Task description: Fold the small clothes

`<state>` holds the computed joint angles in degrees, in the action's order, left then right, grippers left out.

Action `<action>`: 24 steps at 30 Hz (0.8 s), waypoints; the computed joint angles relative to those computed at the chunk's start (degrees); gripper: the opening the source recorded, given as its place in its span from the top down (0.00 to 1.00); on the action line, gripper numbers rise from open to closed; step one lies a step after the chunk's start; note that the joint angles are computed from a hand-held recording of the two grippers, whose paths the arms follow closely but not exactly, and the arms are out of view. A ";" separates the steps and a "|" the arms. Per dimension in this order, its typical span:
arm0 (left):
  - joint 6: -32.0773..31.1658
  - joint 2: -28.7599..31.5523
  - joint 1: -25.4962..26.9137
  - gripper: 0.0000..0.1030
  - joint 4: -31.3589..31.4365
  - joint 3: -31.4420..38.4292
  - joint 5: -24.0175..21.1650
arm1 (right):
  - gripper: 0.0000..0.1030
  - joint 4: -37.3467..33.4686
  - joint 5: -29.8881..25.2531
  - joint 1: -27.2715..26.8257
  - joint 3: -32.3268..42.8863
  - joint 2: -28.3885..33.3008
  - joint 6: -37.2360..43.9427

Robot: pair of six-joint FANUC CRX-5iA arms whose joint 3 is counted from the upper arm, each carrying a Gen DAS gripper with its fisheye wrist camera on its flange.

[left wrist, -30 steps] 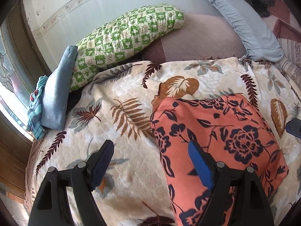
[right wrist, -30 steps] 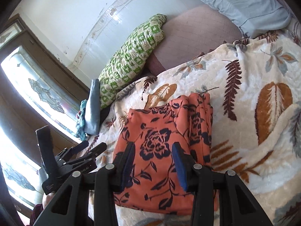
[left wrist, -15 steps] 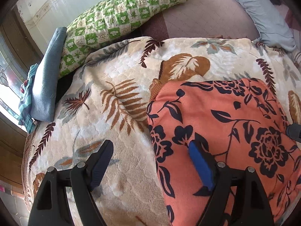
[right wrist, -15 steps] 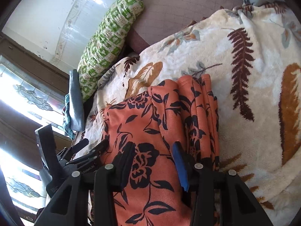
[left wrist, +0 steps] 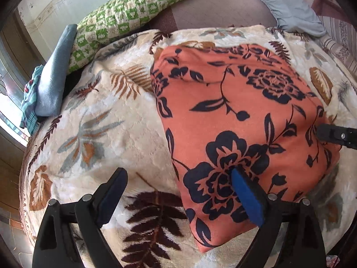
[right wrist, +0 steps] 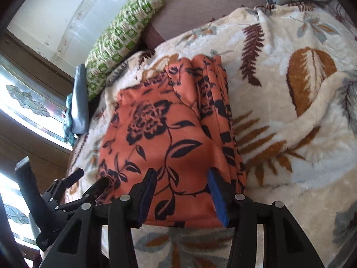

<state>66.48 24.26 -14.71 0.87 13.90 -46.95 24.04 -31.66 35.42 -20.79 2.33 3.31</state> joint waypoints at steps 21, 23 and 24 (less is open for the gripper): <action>3.14 11.19 5.02 0.06 10.57 14.57 -1.87 | 0.58 -21.16 -13.69 -10.53 39.09 21.14 36.50; 0.06 10.02 5.33 0.06 13.08 11.78 0.71 | 0.58 -24.20 -17.68 -11.23 47.61 26.71 40.71; -1.00 9.53 5.34 0.06 13.41 10.59 2.23 | 0.58 -26.23 -20.42 -11.70 52.48 29.79 42.53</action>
<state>65.48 33.79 -9.37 14.27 24.50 -44.73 -2.19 -52.08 23.72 31.69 32.12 45.84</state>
